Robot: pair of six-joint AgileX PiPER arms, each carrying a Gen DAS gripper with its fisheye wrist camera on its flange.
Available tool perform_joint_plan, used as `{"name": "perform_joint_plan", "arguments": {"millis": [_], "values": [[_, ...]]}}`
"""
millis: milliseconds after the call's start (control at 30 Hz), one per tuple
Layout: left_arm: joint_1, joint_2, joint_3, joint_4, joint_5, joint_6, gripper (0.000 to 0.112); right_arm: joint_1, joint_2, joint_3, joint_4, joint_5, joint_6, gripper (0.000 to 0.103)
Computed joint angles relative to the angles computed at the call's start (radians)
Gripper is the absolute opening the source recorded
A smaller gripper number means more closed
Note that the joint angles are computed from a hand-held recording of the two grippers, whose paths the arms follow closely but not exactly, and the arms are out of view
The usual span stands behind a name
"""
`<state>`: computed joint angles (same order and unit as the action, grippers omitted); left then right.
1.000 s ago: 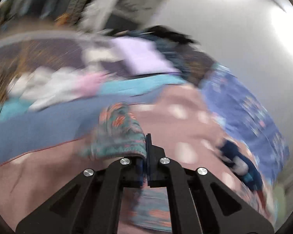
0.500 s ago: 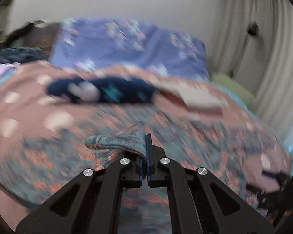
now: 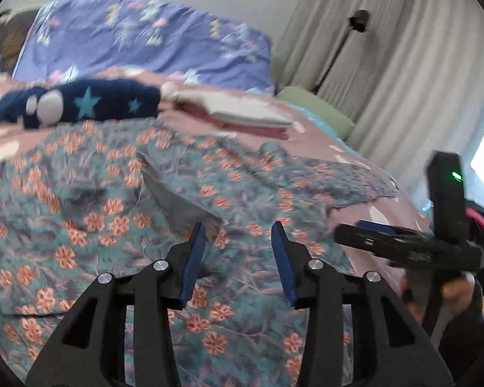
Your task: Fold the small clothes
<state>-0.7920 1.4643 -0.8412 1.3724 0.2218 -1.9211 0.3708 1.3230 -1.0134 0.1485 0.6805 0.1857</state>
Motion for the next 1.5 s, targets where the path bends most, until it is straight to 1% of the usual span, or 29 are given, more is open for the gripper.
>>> {"name": "perform_joint_plan", "arguments": {"millis": [100, 167, 233, 267, 300, 333, 400, 433, 533, 600, 667, 700, 733, 767, 800, 833, 867, 900, 1000, 1100, 1133, 1167, 1267, 1333, 1367, 1400, 1433, 1467, 1500], "values": [[-0.045, -0.006, -0.012, -0.134, 0.104, 0.154, 0.045, 0.001, 0.018, -0.019, 0.034, 0.015, -0.034, 0.099], [-0.049, -0.020, 0.000, -0.232, 0.156, 0.226, 0.045, 0.005, 0.033, -0.033, 0.053, 0.023, -0.069, 0.090], [-0.058, -0.035, 0.010, -0.323, 0.217, 0.302, 0.045, 0.011, 0.079, -0.076, 0.098, 0.049, -0.139, 0.068], [-0.045, -0.031, 0.011, -0.343, 0.213, 0.327, 0.045, 0.006, 0.100, -0.094, 0.134, 0.062, -0.180, 0.062], [-0.047, -0.033, 0.018, -0.346, 0.216, 0.327, 0.045, 0.002, 0.132, -0.121, 0.179, 0.079, -0.228, 0.053], [-0.050, -0.027, 0.006, -0.363, 0.229, 0.343, 0.045, -0.002, 0.185, -0.171, 0.237, 0.106, -0.283, 0.048], [-0.060, -0.021, -0.016, -0.392, 0.239, 0.401, 0.045, -0.004, 0.276, -0.265, 0.308, 0.150, -0.334, 0.048], [-0.068, 0.006, -0.053, -0.432, 0.247, 0.484, 0.046, -0.007, 0.340, -0.337, 0.356, 0.184, -0.358, 0.048], [-0.102, 0.114, -0.165, -0.489, 0.333, 0.652, 0.054, -0.019, 0.544, -0.590, 0.466, 0.339, -0.385, 0.048], [-0.107, 0.187, -0.234, -0.530, 0.378, 0.749, 0.055, -0.016, 0.673, -0.764, 0.482, 0.426, -0.343, 0.050], [-0.105, 0.259, -0.301, -0.561, 0.441, 0.815, 0.055, -0.001, 0.764, -0.893, 0.467, 0.486, -0.309, 0.053], [-0.097, 0.278, -0.319, -0.580, 0.450, 0.838, 0.054, 0.007, 0.793, -0.936, 0.459, 0.507, -0.298, 0.057], [-0.081, 0.280, -0.323, -0.593, 0.437, 0.845, 0.049, 0.020, 0.826, -0.982, 0.449, 0.525, -0.288, 0.059], [-0.067, 0.272, -0.317, -0.605, 0.417, 0.849, 0.027, 0.034, 0.837, -0.999, 0.434, 0.520, -0.280, 0.059], [-0.052, 0.268, -0.320, -0.631, 0.399, 0.870, 0.009, 0.051, 0.837, -1.004, 0.417, 0.500, -0.275, 0.045], [-0.043, 0.262, -0.325, -0.639, 0.403, 0.874, 0.002, 0.060, 0.840, -1.010, 0.410, 0.491, -0.276, 0.007], [-0.042, 0.249, -0.326, -0.628, 0.411, 0.859, 0.002, 0.066, 0.858, -1.051, 0.410, 0.518, -0.268, 0.004], [-0.043, 0.233, -0.324, -0.617, 0.408, 0.841, 0.002, 0.064, 0.857, -1.061, 0.429, 0.529, -0.267, 0.003], [-0.070, 0.143, -0.296, -0.509, 0.380, 0.709, 0.002, 0.034, 0.741, -0.980, 0.497, 0.452, -0.331, 0.003], [-0.092, 0.080, -0.299, -0.425, 0.341, 0.612, 0.002, -0.005, 0.614, -0.927, 0.466, 0.415, -0.353, 0.003], [-0.096, 0.071, -0.305, -0.409, 0.310, 0.590, 0.002, -0.015, 0.586, -0.915, 0.446, 0.411, -0.355, 0.003], [-0.097, 0.073, -0.313, -0.404, 0.288, 0.582, 0.002, -0.024, 0.559, -0.896, 0.419, 0.401, -0.357, 0.003], [-0.108, 0.133, -0.354, -0.401, 0.240, 0.572, 0.003, -0.038, 0.489, -0.794, 0.323, 0.318, -0.370, 0.003], [-0.101, 0.192, -0.390, -0.452, 0.221, 0.615, 0.003, -0.053, 0.486, -0.733, 0.285, 0.286, -0.378, 0.003], [-0.091, 0.230, -0.421, -0.514, 0.214, 0.672, 0.003, -0.059, 0.494, -0.710, 0.277, 0.271, -0.387, 0.005], [-0.086, 0.261, -0.438, -0.573, 0.213, 0.725, 0.004, -0.062, 0.496, -0.687, 0.247, 0.256, -0.379, 0.009], [-0.077, 0.287, -0.442, -0.630, 0.221, 0.774, 0.006, -0.053, 0.497, -0.651, 0.181, 0.224, -0.341, 0.021], [-0.081, 0.294, -0.430, -0.653, 0.232, 0.782, 0.013, -0.056, 0.493, -0.626, 0.154, 0.213, -0.325, 0.028], [-0.073, 0.302, -0.426, -0.670, 0.241, 0.790, 0.024, -0.064, 0.495, -0.609, 0.159, 0.208, -0.325, 0.031]]}}
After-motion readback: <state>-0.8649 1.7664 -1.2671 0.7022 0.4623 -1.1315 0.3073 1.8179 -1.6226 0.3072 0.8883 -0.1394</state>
